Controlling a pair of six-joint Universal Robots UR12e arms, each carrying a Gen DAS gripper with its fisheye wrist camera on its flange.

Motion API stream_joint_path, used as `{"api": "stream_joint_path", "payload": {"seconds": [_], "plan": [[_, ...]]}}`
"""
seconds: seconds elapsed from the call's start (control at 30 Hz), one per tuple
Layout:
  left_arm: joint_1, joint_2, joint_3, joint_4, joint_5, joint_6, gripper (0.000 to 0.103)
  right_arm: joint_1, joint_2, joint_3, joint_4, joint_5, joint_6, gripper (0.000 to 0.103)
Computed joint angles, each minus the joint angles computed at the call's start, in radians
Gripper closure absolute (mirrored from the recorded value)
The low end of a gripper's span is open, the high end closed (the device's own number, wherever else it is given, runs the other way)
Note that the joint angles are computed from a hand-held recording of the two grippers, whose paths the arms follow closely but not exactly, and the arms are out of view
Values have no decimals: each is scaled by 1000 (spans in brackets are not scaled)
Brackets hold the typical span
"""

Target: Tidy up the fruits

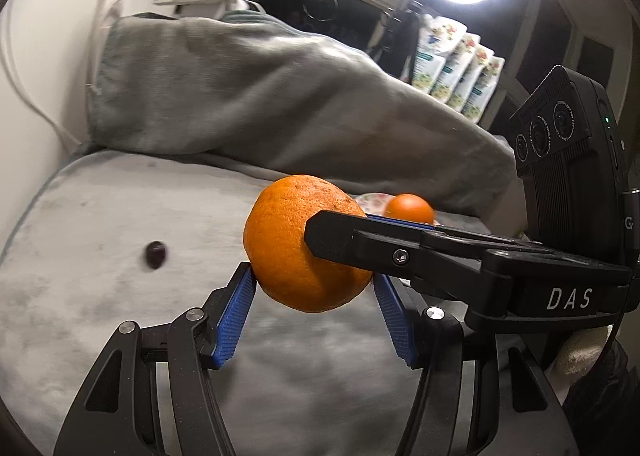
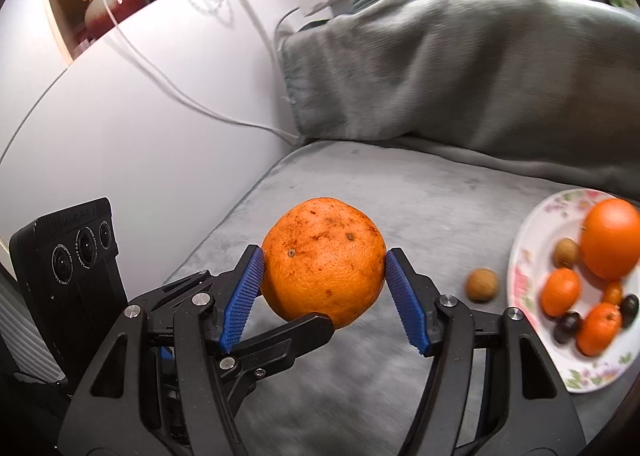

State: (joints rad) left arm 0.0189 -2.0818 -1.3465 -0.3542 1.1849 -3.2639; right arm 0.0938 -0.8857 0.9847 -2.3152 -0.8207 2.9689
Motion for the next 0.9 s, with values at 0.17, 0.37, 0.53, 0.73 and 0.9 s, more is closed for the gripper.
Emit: {"api": "stream_joint_path", "payload": {"seconds": [0.17, 0.37, 0.53, 0.73, 0.9], "plan": [[-23, -19, 29, -18, -20, 16, 42, -25, -23, 42, -36, -16, 31, 37], [-49, -45, 71, -45, -43, 45, 42, -54, -50, 90, -79, -31, 63, 37], [-64, -68, 108, -76, -65, 64, 42, -74, -60, 115, -106, -44, 84, 37], [-81, -90, 140, -106, -79, 79, 42, -94, -62, 127, -118, -54, 105, 37], [-94, -110, 174, -119, -83, 91, 42, -105, -57, 125, -140, -59, 129, 37]]}}
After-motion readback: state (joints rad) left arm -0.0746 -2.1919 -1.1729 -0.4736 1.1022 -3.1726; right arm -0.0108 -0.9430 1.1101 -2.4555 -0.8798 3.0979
